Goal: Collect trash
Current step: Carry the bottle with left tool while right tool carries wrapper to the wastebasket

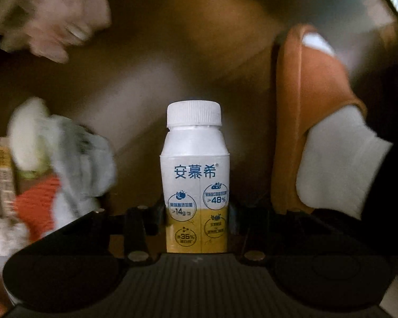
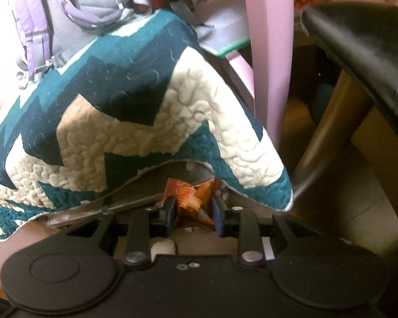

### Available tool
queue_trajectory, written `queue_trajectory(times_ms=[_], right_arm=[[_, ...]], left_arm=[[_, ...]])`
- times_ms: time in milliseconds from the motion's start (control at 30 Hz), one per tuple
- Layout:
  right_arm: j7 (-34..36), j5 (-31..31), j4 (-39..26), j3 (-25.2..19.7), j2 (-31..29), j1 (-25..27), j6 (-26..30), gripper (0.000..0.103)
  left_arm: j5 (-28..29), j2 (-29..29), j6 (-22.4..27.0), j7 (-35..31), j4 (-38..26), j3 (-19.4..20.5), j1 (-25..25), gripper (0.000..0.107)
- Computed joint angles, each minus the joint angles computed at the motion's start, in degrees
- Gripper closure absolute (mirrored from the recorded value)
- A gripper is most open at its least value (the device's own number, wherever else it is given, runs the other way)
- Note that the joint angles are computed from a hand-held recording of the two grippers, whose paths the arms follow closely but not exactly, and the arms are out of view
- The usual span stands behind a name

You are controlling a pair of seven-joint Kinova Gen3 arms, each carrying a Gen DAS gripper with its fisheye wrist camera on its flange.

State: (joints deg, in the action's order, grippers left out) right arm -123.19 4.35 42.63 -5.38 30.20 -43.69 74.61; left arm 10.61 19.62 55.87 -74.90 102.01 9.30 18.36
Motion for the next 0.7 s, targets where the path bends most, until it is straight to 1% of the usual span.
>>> queue_trajectory(times_ms=[67,167,233,300,400,433,533,633,700], right_arm=[[-0.57,1.82,1.25,0.60,-1.04,-1.40,-1.83,0.075],[-2.49,4.82,1.92,1.32,-2.37,-3.84,-3.23,0.075],[-3.51,5.51,1.71,0.97,-3.33,-4.75,-4.00,0.075],[-3.55,6.83,1.55,0.66,-4.55,-6.11,-4.86,0.075],[-4.28,9.16,-0.56,0.62,-5.97,-8.78,-3.67,0.075],[-4.60,9.41,-1.38,0.45,-6.52,-9.41,-3.03,0.075],[-3.44,12.39,-6.65,0.86,-6.79,-12.71,1.23,0.076],[-2.22,14.69,-13.67,1.97,-6.72,-15.74,6.75,0.076],[-0.54,16.17,-18.98,3.12,-6.40,-17.89,10.80,0.076]], left_arm=[[-1.10,-3.84,1.38,1.01,0.26,-0.87,-0.44,0.066],[-3.06,-9.91,4.90,2.82,-0.67,-1.93,-1.67,0.065],[-4.56,-13.79,7.72,4.60,-2.30,-2.43,-2.52,0.065],[-6.50,-16.31,11.09,5.25,-5.13,-2.82,-3.82,0.065],[-8.32,-20.70,15.46,7.31,-9.23,-2.90,-5.28,0.065],[-9.38,-22.19,17.41,7.98,-11.18,-2.81,-5.77,0.065],[-11.70,-24.59,23.01,9.55,-18.27,-2.10,-6.76,0.065],[-12.21,-26.16,26.79,8.70,-24.59,-1.72,-7.61,0.065],[-13.87,-26.78,29.23,8.88,-29.39,-0.53,-7.72,0.065]])
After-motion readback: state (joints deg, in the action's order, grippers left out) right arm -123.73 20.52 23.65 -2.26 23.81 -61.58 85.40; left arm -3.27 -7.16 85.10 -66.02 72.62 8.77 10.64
